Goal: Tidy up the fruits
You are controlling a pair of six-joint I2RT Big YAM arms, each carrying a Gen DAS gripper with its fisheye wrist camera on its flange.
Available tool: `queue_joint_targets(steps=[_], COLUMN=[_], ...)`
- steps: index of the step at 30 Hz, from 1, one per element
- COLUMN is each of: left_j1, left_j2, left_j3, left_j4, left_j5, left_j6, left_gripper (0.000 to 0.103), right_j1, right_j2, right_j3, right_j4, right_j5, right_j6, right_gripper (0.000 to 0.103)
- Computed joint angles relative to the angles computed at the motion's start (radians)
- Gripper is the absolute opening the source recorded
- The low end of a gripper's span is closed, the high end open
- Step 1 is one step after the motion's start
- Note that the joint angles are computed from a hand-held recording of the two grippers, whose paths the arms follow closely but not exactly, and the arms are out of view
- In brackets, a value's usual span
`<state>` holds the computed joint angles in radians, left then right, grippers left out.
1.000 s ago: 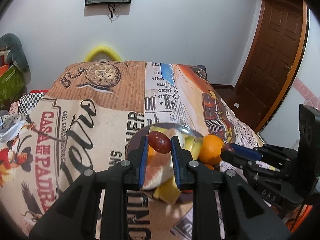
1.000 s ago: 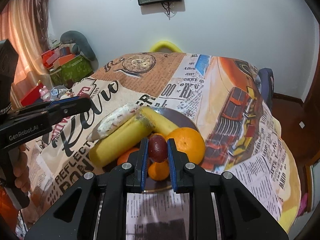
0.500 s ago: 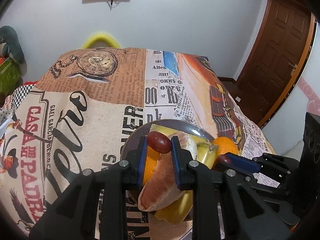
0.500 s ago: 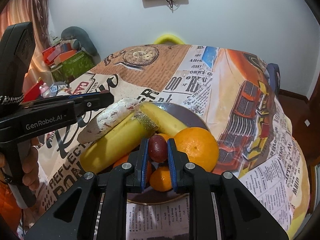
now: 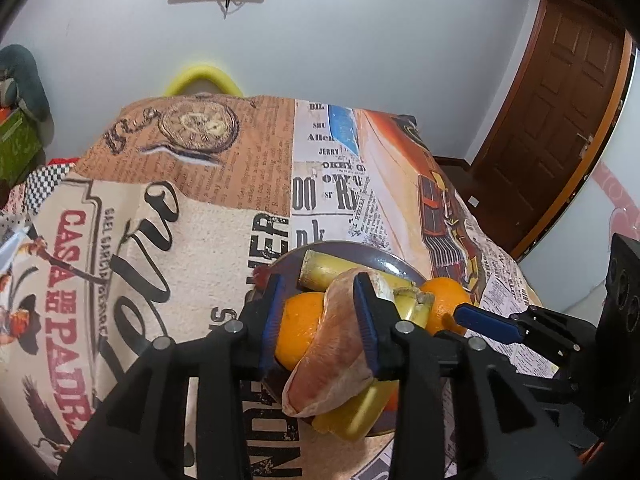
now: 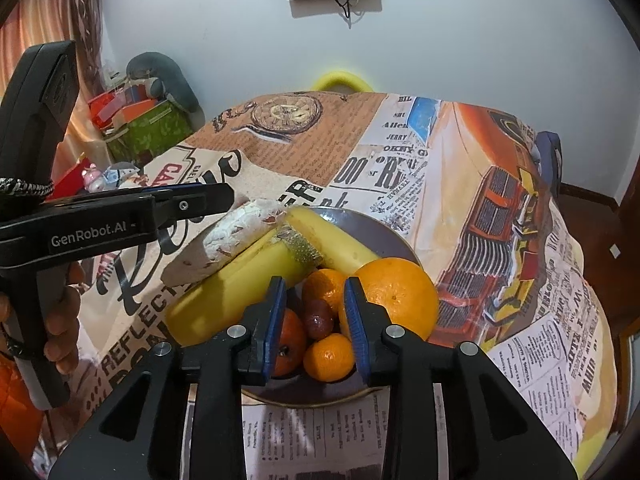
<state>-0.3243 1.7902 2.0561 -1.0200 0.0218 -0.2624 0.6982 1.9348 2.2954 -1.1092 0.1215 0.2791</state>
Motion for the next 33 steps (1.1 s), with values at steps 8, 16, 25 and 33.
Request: queue_joint_targets(steps=[8,16,25,33], left_j1=[-0.023,-0.038,-0.123,-0.262], left_j2=[-0.121,-0.3,-0.497,-0.612], left_j3=[-0.072,-0.172,-0.283,-0.346], left_j4=[0.059,0.116,0.196,0.254], left_j5=[-0.104,-0.207,-0.313,-0.443], left_j6=[0.047,0.052,0.058,0.081], left_gripper=[0.035,0.035,0.035,0.048], right_j1=[0.015,0.054,0.137,0.25], right_j2=[-0.056,-0.144,-0.267,-0.375], right_j3=[-0.026,-0.059,-0.118,-0.195], right_j4=[0.022,0.069,0.163,0.281], right_j5=[0.051,0.139,0.272,0.439], right_j6=[0.008,0.01,-0.001,-0.044], right_gripper=[0.027,0.027,0.028,0.035])
